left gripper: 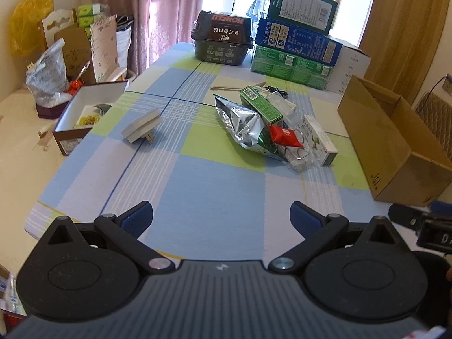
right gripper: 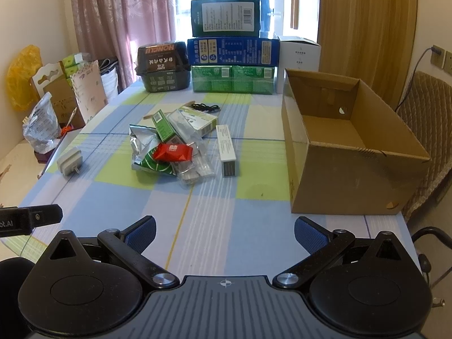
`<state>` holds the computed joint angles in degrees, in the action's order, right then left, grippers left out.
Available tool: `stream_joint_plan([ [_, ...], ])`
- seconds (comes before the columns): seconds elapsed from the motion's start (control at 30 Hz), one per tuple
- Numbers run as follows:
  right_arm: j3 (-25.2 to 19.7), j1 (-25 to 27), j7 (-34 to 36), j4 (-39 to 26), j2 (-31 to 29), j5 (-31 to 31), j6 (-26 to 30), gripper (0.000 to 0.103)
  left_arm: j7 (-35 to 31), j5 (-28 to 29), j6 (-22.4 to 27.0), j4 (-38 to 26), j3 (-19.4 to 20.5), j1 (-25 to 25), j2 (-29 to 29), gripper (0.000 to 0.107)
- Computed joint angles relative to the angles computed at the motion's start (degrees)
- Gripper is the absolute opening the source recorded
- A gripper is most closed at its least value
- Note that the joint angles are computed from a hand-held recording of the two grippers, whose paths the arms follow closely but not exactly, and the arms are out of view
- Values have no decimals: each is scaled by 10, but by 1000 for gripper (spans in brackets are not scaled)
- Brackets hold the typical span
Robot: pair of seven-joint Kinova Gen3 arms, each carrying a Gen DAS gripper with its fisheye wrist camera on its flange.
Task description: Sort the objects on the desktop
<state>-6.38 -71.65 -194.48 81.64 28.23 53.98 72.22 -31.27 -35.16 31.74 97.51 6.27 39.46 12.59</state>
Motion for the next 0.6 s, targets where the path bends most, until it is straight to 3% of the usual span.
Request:
stream_joint_plan([
  [0.13, -1, 3, 0, 1, -2, -2, -3, 101, -26, 33, -10, 1, 7, -19, -4, 102],
  [0.47, -1, 10, 18, -5, -4, -11, -10, 101, -85, 44, -10, -11, 3, -32, -5, 102],
  [0.6, -3, 23, 42, -6, -11, -8, -33, 101, -143, 74, -17, -16, 8, -61, -7, 102],
])
